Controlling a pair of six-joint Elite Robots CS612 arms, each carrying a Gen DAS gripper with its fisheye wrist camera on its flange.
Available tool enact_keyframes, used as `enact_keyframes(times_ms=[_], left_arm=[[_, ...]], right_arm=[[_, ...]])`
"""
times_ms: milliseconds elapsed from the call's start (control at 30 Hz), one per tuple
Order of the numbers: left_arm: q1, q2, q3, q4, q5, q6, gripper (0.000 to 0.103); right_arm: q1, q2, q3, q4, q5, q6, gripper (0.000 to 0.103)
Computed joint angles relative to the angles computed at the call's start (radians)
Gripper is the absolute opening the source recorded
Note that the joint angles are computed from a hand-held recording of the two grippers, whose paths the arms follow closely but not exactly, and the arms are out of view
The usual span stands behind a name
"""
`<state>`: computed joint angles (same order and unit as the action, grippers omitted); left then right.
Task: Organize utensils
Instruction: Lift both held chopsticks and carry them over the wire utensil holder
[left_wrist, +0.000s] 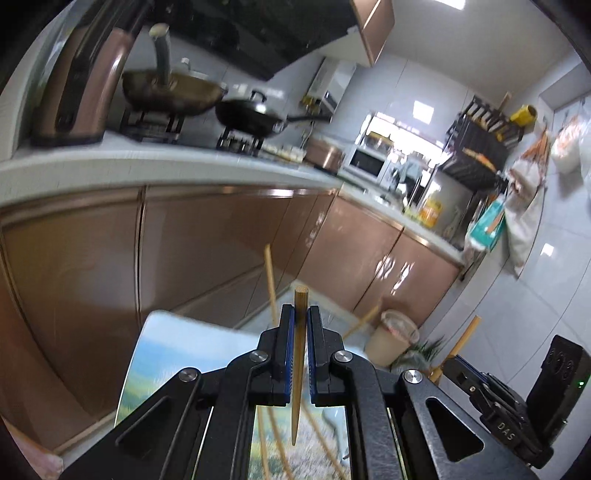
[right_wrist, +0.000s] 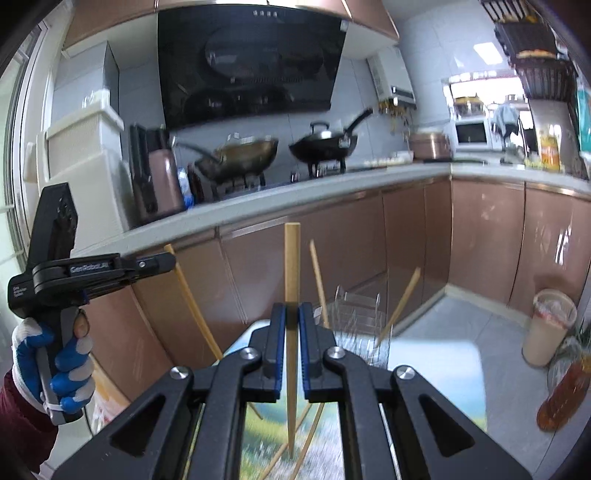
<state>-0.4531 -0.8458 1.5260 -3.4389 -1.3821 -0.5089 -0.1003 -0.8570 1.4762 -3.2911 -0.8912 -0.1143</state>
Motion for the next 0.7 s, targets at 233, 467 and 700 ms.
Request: enact_keyframes(times_ms=[233,467,700], left_arm=[[0.011,0.053,-0.142,-0.013,0.029,0.054,0.006],[0.016,0.163,-0.318,0.049,0.045,0.076,0.006],[0.017,0.266,-0.447,0.11,0.078,0.09,0.006]], right_arm=[[0.022,0.082,-0.176,-0.031,-0.044,0.04,0.006],[0.044,0.192,-0.34,0.006,-0.141,0.036,0.006],[0.048,0.279,-0.443,0.053,-0.16,0.042,0.007]])
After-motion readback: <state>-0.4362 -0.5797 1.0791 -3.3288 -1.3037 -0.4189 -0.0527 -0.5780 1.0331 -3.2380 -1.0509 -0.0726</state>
